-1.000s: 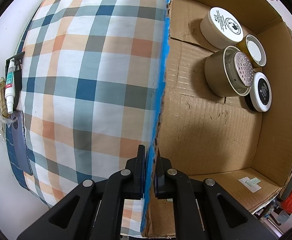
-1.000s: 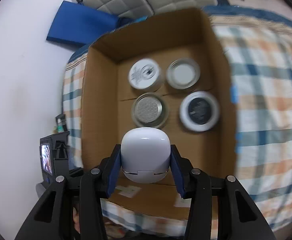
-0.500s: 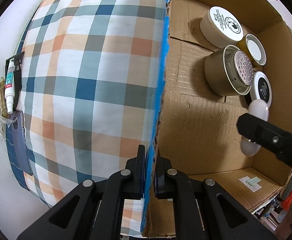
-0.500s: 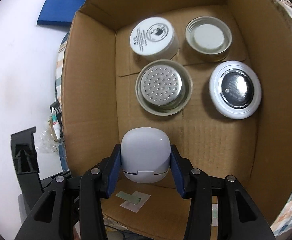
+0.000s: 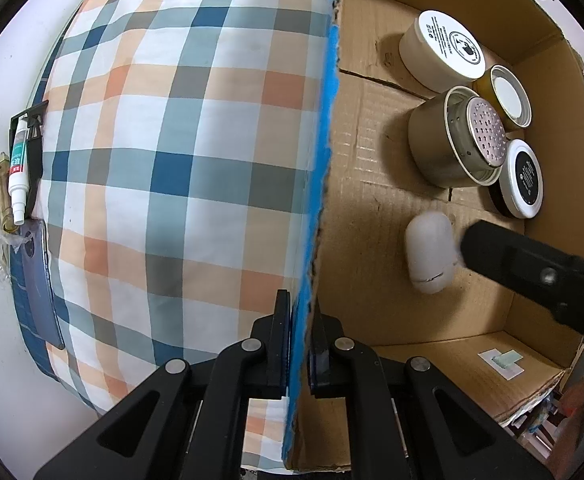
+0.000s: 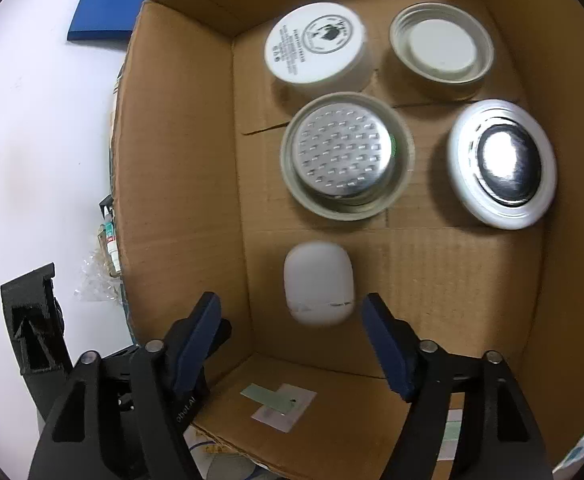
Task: Organize rigid objects
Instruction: 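Lower the white case into the box and open the right gripper, then move the right gripper back to the red rectangular case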
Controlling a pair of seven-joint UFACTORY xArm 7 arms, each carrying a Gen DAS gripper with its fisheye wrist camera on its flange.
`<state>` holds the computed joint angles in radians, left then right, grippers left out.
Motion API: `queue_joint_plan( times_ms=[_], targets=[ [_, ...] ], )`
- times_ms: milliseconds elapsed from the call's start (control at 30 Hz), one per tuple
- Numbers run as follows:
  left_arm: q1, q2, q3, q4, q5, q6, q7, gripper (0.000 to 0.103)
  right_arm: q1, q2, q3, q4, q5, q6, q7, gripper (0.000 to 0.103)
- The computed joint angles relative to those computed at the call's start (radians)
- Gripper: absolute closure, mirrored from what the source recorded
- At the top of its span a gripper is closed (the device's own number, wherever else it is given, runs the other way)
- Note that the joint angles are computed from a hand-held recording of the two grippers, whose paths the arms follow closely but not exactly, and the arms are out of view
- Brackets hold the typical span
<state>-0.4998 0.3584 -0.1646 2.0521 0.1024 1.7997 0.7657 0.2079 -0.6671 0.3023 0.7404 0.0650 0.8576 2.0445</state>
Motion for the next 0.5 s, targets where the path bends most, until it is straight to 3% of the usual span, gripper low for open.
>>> queue_joint_plan(
  times_ms=[100,267,500],
  targets=[
    [0.001,-0.002,0.0,-0.007,0.0,-0.004,0.001,0.098,0.008,0.006,-0.002,0.053,-0.003,0.107,-0.013,0.021],
    [0.001,0.004,0.001,0.004,0.001,-0.001,0.003,0.098,0.017,0.058,0.008,0.25,-0.012,0.48,-0.041,0.005],
    [-0.001,-0.004,0.0,-0.005,0.003,-0.007,0.004,0.098,0.028,0.126,0.04,0.429,-0.032,0.754,-0.007,0.004]
  ],
)
